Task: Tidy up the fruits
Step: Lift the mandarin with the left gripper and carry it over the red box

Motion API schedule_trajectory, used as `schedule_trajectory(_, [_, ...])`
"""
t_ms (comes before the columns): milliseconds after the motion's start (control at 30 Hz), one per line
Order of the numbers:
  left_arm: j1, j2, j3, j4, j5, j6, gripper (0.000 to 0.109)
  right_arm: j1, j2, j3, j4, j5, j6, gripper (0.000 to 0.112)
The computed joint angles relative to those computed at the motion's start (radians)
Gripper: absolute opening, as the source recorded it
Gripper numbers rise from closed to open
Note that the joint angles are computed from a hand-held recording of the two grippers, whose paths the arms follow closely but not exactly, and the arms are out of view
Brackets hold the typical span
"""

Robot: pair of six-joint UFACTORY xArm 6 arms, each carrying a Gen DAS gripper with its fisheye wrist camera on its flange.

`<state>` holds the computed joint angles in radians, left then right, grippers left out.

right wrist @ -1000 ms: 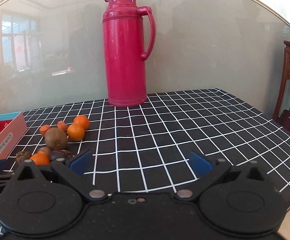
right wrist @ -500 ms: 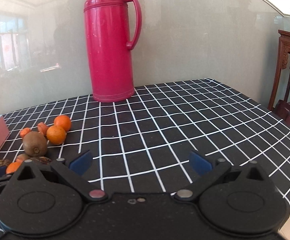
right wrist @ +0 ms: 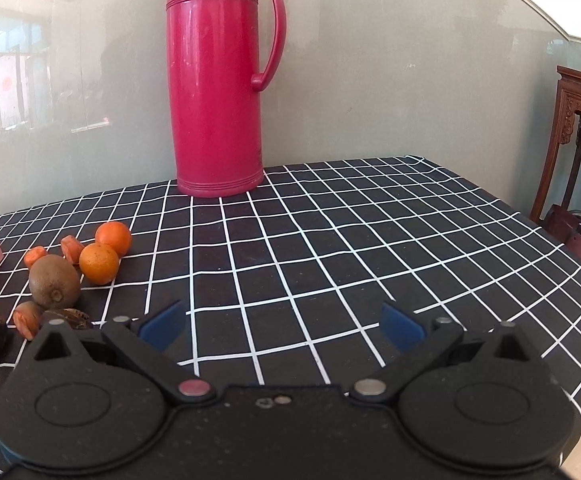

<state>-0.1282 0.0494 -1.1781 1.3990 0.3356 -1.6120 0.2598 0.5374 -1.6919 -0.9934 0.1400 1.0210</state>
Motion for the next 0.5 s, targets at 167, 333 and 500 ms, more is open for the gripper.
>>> schedule_trajectory(167, [0.061, -0.119, 0.095, 0.039, 0.044, -0.052, 0.041, 0.017, 0.0, -0.003, -0.014, -0.002, 0.007, 0.103])
schedule_trajectory(333, [0.152, -0.195, 0.182, -0.019, 0.052, -0.034, 0.041, 0.042, 0.0, -0.007, -0.04, -0.005, 0.029, 0.103])
schedule_trajectory(500, [0.226, -0.214, 0.222, -0.064, 0.044, -0.002, 0.041, 0.065, 0.01, -0.028, -0.103, -0.011, 0.087, 0.103])
